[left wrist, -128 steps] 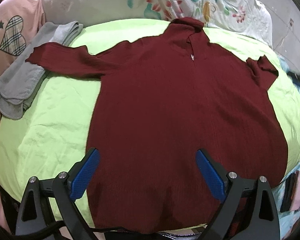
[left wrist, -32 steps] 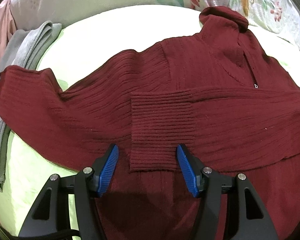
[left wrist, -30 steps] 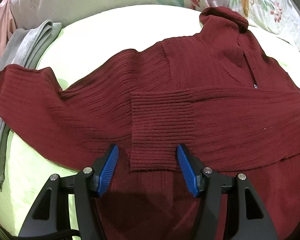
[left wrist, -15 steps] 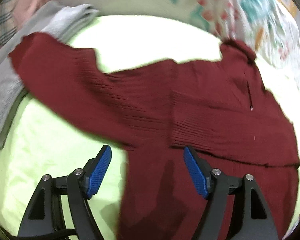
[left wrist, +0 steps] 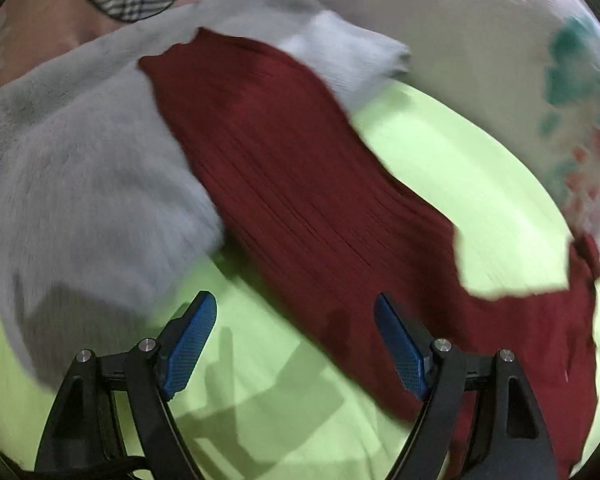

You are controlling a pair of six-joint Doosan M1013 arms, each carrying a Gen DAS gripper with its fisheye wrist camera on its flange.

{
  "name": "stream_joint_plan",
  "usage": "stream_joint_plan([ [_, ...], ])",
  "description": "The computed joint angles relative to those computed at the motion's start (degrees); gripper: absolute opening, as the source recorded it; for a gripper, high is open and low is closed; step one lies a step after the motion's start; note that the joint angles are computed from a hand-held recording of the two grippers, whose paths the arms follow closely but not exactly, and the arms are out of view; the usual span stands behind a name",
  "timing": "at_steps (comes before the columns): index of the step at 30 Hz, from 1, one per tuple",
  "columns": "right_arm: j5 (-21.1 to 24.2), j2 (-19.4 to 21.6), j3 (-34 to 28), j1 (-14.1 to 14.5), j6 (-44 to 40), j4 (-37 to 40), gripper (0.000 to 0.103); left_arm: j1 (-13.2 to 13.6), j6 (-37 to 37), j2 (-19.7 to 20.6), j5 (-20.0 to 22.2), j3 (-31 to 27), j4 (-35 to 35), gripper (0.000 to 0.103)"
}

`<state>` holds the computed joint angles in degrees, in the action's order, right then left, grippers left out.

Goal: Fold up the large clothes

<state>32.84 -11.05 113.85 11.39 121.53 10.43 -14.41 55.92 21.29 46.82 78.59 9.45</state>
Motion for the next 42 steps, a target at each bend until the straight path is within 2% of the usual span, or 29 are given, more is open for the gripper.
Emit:
stream_joint_plan([
  [4,0.73,-0.11,-0.28,0.24,1.26,-1.24,0.043,2.97,0.69,2.34,-0.75,-2.53,-7.43,0.081],
  [6,1.07,-0.31,-0.22,0.34,2.75,-2.57,0.043,3.25,-0.85,2.8,-1.62,-3.18,-7.54,0.08],
  [8,1.42,-0.48,-0.05,0.26,3.51,-3.09,0.043,2.95,-3.41,2.78,-2.55,-3.28,-5.06,0.071],
  [10,1.62,-0.73,0.3,0.2,4.12,-3.18,0.043,2.36,-5.94,2.68,-2.39,-3.38,-1.3,0.021],
  [11,1.62,-0.83,0.43,0.19,4.3,-3.13,0.043,2.48,-4.54,2.2,-4.24,-2.58,-2.86,0.006],
  [12,1.43,-1.08,0.71,0.23,4.51,-3.04,0.043,2.45,-3.33,1.51,-6.41,-1.58,-4.33,0.003],
  [15,1.16,-1.51,1.01,0.3,4.17,-2.54,0.043,0.93,-3.97,-0.66,-9.84,0.19,0.77,0.002],
  [17,0.86,-1.82,1.23,0.3,3.92,-2.37,0.043,-0.29,-2.19,-2.03,-11.87,1.39,1.44,0.002],
  [20,0.13,-2.27,1.61,0.44,4.95,-2.95,0.043,-3.78,2.9,-3.33,-14.44,2.2,1.82,0.002],
  [26,-0.69,-4.12,2.73,0.61,7.78,-4.57,0.043,-9.77,17.07,-5.84,-16.93,5.53,-7.32,0.002],
  [31,0.47,-6.0,3.7,0.53,14.72,-10.51,0.043,-15.85,31.24,-5.42,-14.99,5.46,-16.05,0.003],
  [34,0.38,-7.06,4.29,-0.33,16.34,-11.24,0.043,-19.29,32.3,-4.26,-12.15,4.99,-14.71,0.003],
  [39,0.74,-7.99,4.38,-1.17,17.14,-12.01,0.043,-22.15,31.72,-1.02,-6.17,3.32,-12.9,0.013],
  [42,1.37,-7.69,3.82,-1.16,17.72,-13.05,0.043,-21.68,32.98,-0.48,-4.13,3.28,-15.26,0.024],
])
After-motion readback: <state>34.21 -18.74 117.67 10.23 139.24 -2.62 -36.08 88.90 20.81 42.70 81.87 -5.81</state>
